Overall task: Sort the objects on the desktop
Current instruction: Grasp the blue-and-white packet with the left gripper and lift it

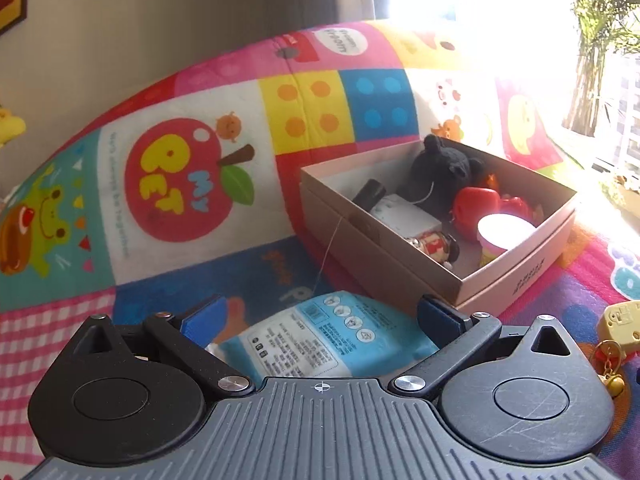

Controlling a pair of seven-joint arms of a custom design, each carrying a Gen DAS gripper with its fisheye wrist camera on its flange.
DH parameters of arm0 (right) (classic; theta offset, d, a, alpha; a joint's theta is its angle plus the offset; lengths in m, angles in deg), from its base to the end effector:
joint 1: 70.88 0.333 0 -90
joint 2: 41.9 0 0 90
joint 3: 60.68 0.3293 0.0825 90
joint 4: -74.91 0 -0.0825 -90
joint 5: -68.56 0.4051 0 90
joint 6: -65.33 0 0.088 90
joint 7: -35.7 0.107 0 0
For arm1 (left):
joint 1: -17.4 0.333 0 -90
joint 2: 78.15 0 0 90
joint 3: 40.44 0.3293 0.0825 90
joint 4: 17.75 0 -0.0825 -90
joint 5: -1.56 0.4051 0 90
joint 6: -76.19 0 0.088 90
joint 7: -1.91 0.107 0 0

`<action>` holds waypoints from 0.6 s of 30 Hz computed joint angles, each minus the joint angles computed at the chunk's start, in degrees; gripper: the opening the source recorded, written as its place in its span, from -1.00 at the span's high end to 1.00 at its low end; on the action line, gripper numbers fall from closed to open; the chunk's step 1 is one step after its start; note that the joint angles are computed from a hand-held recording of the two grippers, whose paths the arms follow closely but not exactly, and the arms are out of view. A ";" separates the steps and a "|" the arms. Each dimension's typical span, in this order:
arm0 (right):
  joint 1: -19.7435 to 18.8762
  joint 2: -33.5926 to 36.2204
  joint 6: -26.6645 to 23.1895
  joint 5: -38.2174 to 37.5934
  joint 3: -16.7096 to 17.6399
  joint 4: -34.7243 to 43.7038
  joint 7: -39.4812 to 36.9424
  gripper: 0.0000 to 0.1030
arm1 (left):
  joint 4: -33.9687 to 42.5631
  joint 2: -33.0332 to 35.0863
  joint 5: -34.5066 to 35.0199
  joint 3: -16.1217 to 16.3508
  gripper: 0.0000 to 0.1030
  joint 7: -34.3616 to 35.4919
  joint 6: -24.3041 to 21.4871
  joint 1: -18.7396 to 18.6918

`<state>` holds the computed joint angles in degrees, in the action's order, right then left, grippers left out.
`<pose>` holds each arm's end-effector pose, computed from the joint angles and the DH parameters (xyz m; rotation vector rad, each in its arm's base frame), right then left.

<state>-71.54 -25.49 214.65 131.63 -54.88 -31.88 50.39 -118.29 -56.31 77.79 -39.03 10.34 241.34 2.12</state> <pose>0.6753 0.0370 0.4062 -1.9969 1.1365 -0.3072 0.6648 -0.2238 0.4044 -1.6030 1.6329 -0.7810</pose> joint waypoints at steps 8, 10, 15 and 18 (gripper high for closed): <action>-0.07 0.24 -0.82 -1.31 0.04 0.30 1.09 -1.00 | -5.62 -1.60 -15.78 -1.43 -1.00 16.55 8.85 1.89; 0.02 0.19 -0.54 -1.39 0.06 0.20 1.07 -1.00 | -8.05 -3.37 -16.64 -1.05 -1.00 17.88 9.54 0.23; 0.20 0.06 0.11 -1.57 0.13 -0.03 1.01 -1.00 | -13.34 -6.96 -17.77 -0.41 -1.00 20.23 11.69 -4.29; 0.19 0.14 0.13 -1.67 0.16 0.09 1.13 -1.00 | -15.64 -8.70 -18.64 -0.96 -1.00 20.20 11.84 -5.55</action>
